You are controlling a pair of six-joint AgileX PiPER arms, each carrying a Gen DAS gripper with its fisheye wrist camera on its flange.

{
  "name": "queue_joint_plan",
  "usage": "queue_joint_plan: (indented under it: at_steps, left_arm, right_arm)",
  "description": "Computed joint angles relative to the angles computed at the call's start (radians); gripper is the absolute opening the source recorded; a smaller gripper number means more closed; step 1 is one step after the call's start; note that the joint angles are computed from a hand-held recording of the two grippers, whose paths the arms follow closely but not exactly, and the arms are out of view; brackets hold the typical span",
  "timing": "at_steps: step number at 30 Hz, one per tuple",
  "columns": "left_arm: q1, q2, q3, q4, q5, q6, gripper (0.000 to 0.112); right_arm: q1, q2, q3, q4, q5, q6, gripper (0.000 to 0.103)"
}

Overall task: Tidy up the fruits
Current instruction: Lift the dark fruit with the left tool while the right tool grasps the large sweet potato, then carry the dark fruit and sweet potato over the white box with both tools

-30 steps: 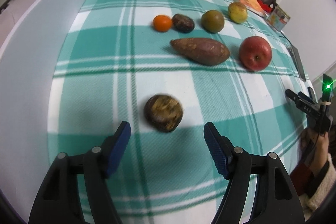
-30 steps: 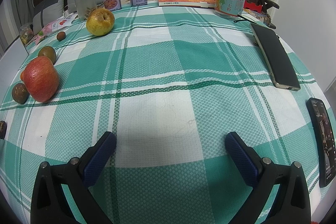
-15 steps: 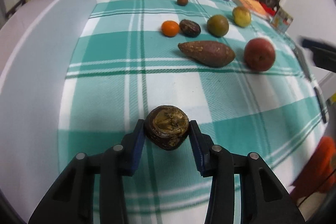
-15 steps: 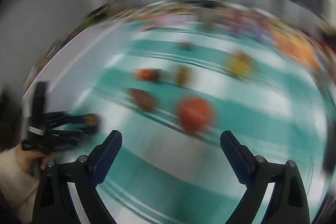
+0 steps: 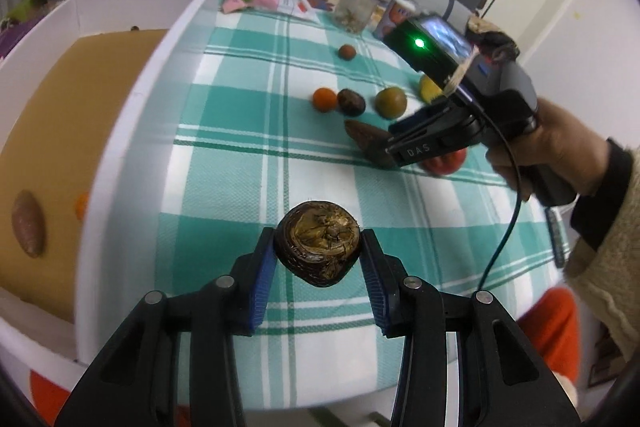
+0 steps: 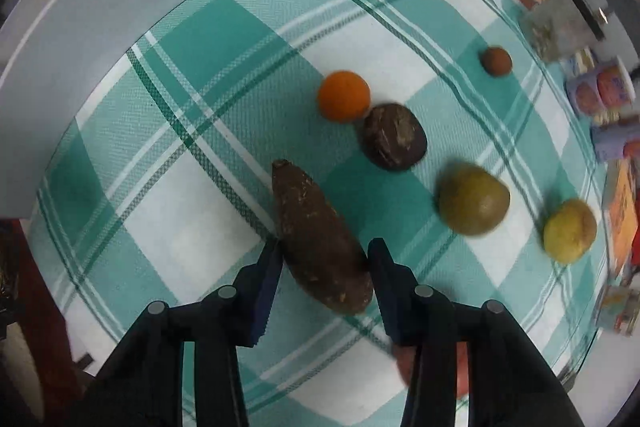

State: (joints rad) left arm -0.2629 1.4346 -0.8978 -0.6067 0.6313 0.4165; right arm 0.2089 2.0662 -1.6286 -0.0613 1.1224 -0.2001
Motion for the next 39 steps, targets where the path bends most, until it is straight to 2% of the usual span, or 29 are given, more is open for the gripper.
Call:
queue_joint_plan:
  at_steps: [2, 3, 4, 6, 8, 9, 12, 14, 17, 19, 20, 21, 22, 26, 28, 29, 32, 33, 36, 39]
  left_arm:
    - [0.060, -0.032, -0.010, -0.050, 0.052, 0.057, 0.042]
    - [0.102, -0.050, -0.022, -0.069, 0.085, 0.083, 0.042]
    - [0.151, -0.069, -0.040, -0.081, 0.120, 0.105, 0.042]
    - [0.247, -0.085, -0.081, -0.093, 0.177, 0.135, 0.042]
    - [0.331, -0.084, -0.121, -0.090, 0.213, 0.148, 0.042]
    - [0.373, -0.083, -0.137, -0.082, 0.220, 0.153, 0.042]
    - [0.455, -0.083, -0.149, -0.087, 0.237, 0.175, 0.042]
    - [0.485, -0.092, -0.134, -0.094, 0.240, 0.195, 0.042]
    - [0.505, -0.087, -0.101, -0.109, 0.227, 0.222, 0.042]
    - [0.495, -0.082, -0.079, -0.116, 0.212, 0.224, 0.042]
    - [0.500, -0.076, -0.077, -0.123, 0.216, 0.232, 0.042]
    - [0.502, -0.076, -0.071, -0.128, 0.219, 0.237, 0.042]
    - [0.505, -0.078, -0.067, -0.133, 0.222, 0.244, 0.042]
    - [0.519, -0.093, -0.058, -0.140, 0.231, 0.258, 0.043]
    - [0.516, -0.088, -0.056, -0.144, 0.228, 0.258, 0.042]
    - [0.515, -0.088, -0.055, -0.143, 0.226, 0.255, 0.042]
    - [0.516, -0.089, -0.055, -0.132, 0.231, 0.254, 0.043]
    - [0.514, -0.087, -0.057, -0.120, 0.229, 0.250, 0.043]
    - [0.534, -0.067, -0.075, -0.080, 0.241, 0.240, 0.043]
    - [0.588, -0.044, -0.098, -0.046, 0.247, 0.243, 0.043]
  right_arm:
    - [-0.050, -0.037, 0.008, 0.108, 0.013, -0.003, 0.035]
    - [-0.092, -0.071, 0.018, 0.208, 0.018, -0.017, 0.013]
    - [-0.130, -0.094, 0.028, 0.308, 0.021, -0.052, 0.004]
    - [-0.157, -0.140, 0.003, 0.403, 0.043, -0.044, 0.004]
    - [-0.129, -0.157, -0.012, 0.338, 0.010, -0.021, 0.004]
    - [-0.105, -0.150, -0.028, 0.284, 0.006, -0.005, 0.005]
    - [-0.087, -0.091, -0.051, 0.272, 0.045, -0.015, 0.006]
    - [-0.069, -0.084, -0.004, 0.230, 0.006, 0.004, 0.006]
    - [-0.083, -0.038, 0.023, 0.251, 0.024, 0.098, 0.007]
    - [-0.106, -0.055, 0.074, 0.312, -0.032, 0.091, 0.019]
    - [-0.109, -0.054, 0.073, 0.310, -0.030, 0.114, 0.050]
    - [-0.114, -0.058, 0.081, 0.314, -0.038, 0.133, 0.092]
    - [-0.120, -0.079, 0.104, 0.330, -0.061, 0.125, 0.103]
    - [-0.125, -0.095, 0.109, 0.318, -0.057, 0.145, 0.100]
    - [-0.107, -0.073, 0.094, 0.294, -0.044, 0.168, 0.082]
    - [-0.094, -0.051, 0.077, 0.294, -0.027, 0.189, 0.069]
    - [-0.073, 0.002, 0.056, 0.294, -0.019, 0.224, 0.052]
    - [-0.062, 0.006, 0.063, 0.263, -0.033, 0.242, 0.040]
    - [-0.092, -0.021, 0.115, 0.320, -0.080, 0.205, 0.040]
    - [-0.176, -0.103, 0.191, 0.579, -0.072, 0.044, 0.040]
